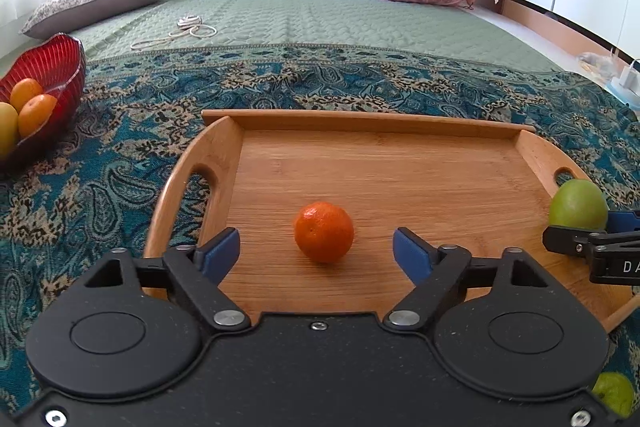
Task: Organize fruits
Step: 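Open both tools to release the tangerine and apple onto the tray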
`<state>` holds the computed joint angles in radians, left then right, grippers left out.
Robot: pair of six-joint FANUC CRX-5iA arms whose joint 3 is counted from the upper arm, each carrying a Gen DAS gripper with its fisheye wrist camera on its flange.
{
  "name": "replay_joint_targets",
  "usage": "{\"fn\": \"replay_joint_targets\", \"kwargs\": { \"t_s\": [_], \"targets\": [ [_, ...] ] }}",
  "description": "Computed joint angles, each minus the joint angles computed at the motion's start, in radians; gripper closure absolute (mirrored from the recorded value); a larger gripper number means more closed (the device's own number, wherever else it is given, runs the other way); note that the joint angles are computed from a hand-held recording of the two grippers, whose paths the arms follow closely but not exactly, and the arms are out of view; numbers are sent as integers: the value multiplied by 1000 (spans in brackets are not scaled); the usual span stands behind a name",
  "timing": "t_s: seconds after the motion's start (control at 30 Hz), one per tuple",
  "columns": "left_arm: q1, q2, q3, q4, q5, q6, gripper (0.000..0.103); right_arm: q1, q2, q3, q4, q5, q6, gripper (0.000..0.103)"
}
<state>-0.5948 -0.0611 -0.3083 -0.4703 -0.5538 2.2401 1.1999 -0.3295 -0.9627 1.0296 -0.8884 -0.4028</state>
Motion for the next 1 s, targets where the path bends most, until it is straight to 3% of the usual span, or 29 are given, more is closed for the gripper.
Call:
{"fn": "replay_joint_targets", "kwargs": {
  "t_s": [0.33, 0.8, 1.0],
  "targets": [
    [-41, -69, -36, -60, -21, 32, 12, 77, -15, -16, 23, -49, -48, 14],
    [-70, -193, -124, -35, 5, 36, 8, 203, -58, -43, 64, -130, -127, 10],
    [-140, -242, -137, -134, -34, 144, 8, 278, -52, -46, 80, -182, -154, 10]
  ]
}}
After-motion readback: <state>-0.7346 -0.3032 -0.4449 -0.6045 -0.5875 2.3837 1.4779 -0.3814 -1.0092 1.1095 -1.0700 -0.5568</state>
